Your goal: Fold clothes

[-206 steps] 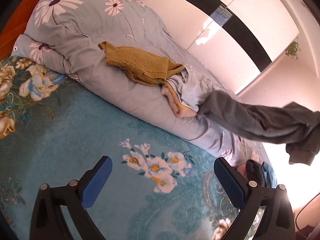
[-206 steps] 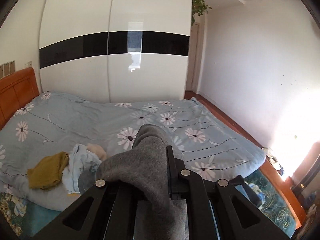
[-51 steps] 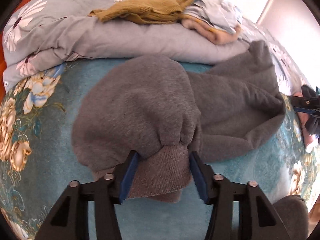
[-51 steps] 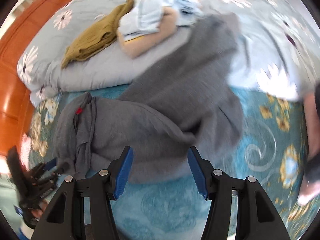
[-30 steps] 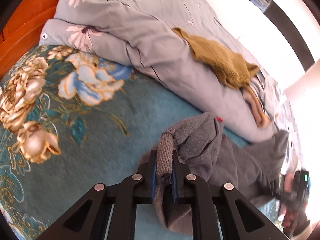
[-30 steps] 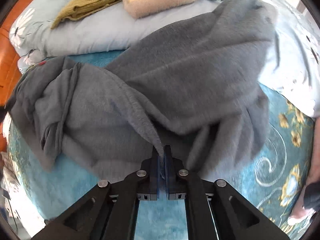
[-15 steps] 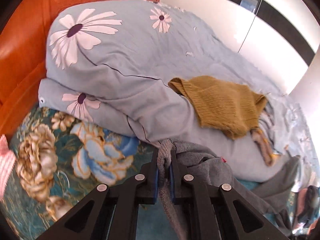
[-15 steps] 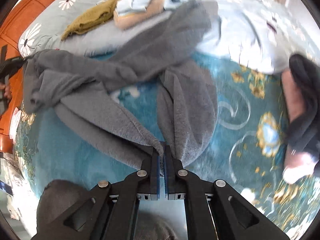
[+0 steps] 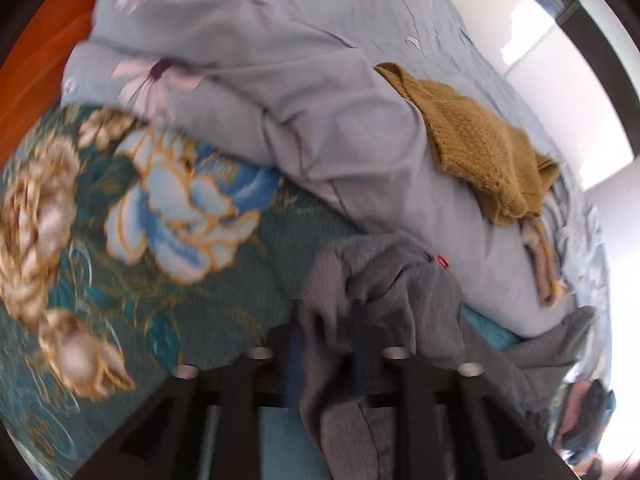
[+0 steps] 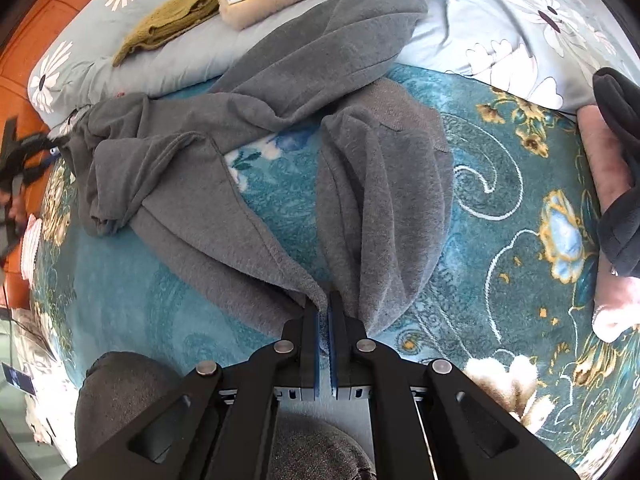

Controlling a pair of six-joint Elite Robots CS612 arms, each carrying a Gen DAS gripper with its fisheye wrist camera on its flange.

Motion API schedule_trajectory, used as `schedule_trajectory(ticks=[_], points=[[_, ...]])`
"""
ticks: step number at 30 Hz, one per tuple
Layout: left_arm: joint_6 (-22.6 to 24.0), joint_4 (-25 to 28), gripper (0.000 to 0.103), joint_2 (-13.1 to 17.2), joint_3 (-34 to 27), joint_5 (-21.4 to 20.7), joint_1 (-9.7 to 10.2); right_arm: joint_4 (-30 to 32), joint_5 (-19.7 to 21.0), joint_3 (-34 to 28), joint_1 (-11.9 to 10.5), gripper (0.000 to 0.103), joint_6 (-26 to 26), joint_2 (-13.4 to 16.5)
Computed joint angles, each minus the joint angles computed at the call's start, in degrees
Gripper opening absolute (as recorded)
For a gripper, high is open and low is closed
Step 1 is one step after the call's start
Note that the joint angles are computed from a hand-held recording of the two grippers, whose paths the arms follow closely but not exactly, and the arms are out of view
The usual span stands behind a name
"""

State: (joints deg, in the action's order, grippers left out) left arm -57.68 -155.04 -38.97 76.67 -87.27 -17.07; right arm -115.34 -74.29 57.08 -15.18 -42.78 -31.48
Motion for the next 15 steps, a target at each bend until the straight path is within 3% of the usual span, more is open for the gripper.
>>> schedule_trajectory(ticks=[1,4,7,9,12,15], points=[[-1.3,-2.6,0.058,-0.6,2.0,-1.0,-0.18,-0.4,0.1,0.2,0.0,0.003,0.5,-0.1],[-4.7,-8.1,0.059,-1.9,6.9,-3.9,-0.96,-1.5,1.4,0.9,-0.1,0.004,2.0,-0.7],[-8.4,-11.4,0.06,-1.4,9.4,-9.0,-1.75,-3.3,4.6,2.2,-0.8,0.017,1.7,-1.7],[-10.5,-12.0,0.06,-0.5,10.0,-11.4,-2.44,-4.6,7.3,2.4,-1.4,0.031,2.5,-2.0],[-13.4,-13.0,0.06,0.9,10.1,-14.1,-3.43,-6.9,8.2,1.0,-2.0,0.031,7.4,-1.2],[-16.2,-15.2,0.06,1.2,10.5,-12.5,-4.41,-6.2,7.9,-2.1,-2.0,0.031,13.0,0.9]])
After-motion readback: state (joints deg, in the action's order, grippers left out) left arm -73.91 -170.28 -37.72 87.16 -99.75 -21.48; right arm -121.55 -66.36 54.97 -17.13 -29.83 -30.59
